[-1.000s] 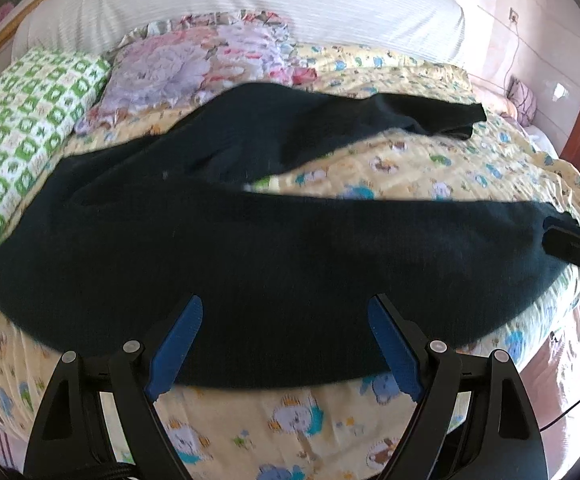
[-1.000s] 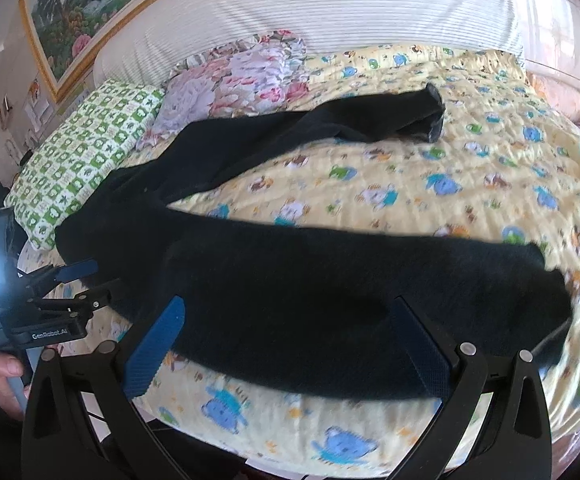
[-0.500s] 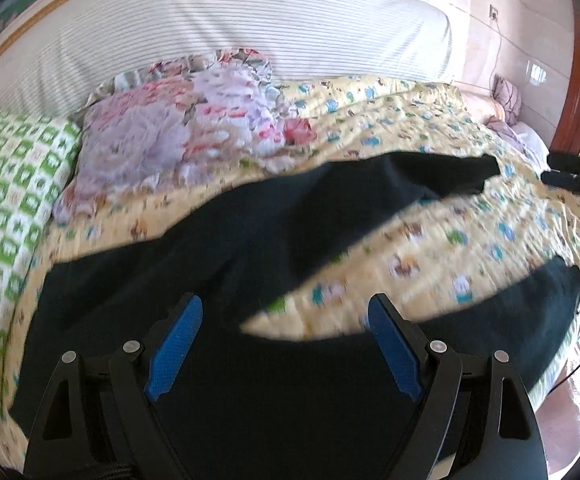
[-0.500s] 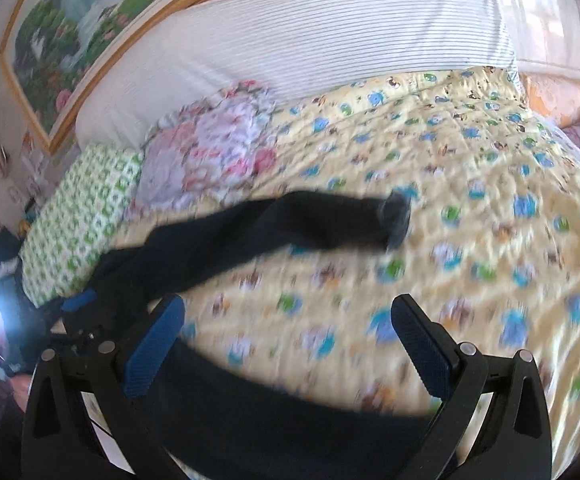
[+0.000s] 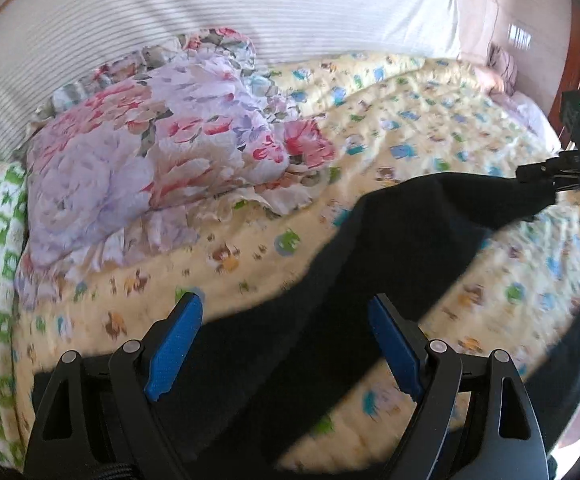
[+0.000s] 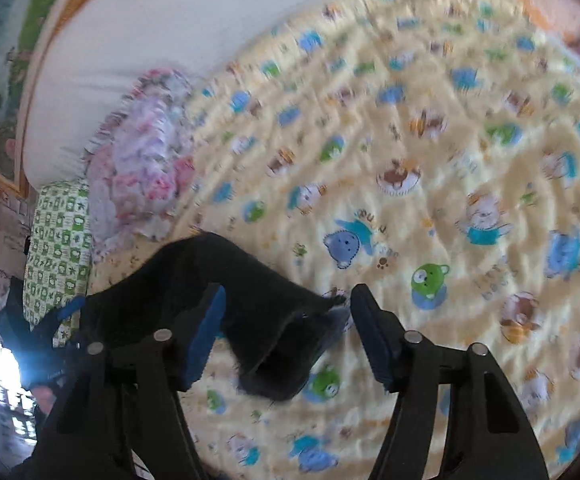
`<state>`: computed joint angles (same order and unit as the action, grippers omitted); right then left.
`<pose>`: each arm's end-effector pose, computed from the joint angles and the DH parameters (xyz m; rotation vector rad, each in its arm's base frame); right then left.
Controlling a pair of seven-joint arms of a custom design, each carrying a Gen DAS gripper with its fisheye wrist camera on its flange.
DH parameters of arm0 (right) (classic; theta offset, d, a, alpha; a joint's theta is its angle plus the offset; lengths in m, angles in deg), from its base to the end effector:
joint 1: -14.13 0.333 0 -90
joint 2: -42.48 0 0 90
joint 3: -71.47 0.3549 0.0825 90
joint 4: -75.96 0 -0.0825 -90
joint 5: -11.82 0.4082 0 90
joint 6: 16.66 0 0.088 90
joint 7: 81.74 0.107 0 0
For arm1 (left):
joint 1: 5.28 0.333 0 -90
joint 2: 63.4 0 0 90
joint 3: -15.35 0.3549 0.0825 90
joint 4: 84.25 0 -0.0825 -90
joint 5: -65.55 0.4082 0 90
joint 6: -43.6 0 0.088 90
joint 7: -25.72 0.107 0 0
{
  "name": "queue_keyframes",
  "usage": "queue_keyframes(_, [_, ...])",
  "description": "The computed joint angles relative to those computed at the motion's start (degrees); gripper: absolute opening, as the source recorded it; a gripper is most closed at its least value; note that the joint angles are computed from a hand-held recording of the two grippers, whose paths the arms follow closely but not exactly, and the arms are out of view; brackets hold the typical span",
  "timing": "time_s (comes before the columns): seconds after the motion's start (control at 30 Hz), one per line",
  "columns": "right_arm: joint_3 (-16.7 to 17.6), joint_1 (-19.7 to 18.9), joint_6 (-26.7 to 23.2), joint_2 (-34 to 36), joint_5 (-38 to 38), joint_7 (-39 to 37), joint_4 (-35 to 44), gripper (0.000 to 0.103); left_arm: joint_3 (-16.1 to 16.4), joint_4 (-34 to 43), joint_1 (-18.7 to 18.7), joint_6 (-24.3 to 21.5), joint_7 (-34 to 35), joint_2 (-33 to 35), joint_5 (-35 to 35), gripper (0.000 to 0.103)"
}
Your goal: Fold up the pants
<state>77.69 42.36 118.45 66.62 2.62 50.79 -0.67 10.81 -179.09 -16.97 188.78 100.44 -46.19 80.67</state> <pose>0.6460 0.4180 0.5907 -1.7224 1.8765 -0.2253 0.6973 -0.1985 0.5296 -1.6938 2.0262 -0.5606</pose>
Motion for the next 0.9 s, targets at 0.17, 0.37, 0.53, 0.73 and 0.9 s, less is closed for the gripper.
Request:
queue_keyframes(0.17, [2.5, -3.0, -1.0, 3.5, 7.1, -6.1, 3.4, 0.046, -1.3, 6.8, 1.4, -4.7, 6.9, 5.9, -4.7, 0.086])
queue_keyframes(0.37, [2.3, -2.4, -1.1, 4.1, 8.1, -12.0, 4.0, 0.009, -1.7, 12.0, 2.0, -11.3, 11.5, 10.7, -9.9, 0.022])
queue_keyframes(0.53, [-3.2, 5.1, -3.7, 1.1, -9.5, -11.6, 4.1, 0.008, -2.7, 5.4, 3.1, -6.5, 14.5, 5.9, -14.3, 0.011])
queue_keyframes(0.73, [-3.4, 8.3, -1.3, -5.2, -23.2, -10.1, -3.0, 0.008, -4.4, -7.5, 3.9, -0.3, 19.2, -4.6, -18.9, 0.010])
queue_keyframes(0.9, [-0.3, 6.0, -2.4, -10.1, -20.3, -11.4, -12.0, 0.013, -5.4, -14.5, 2.8, 1.1, 21.3, -10.3, -20.0, 0.010])
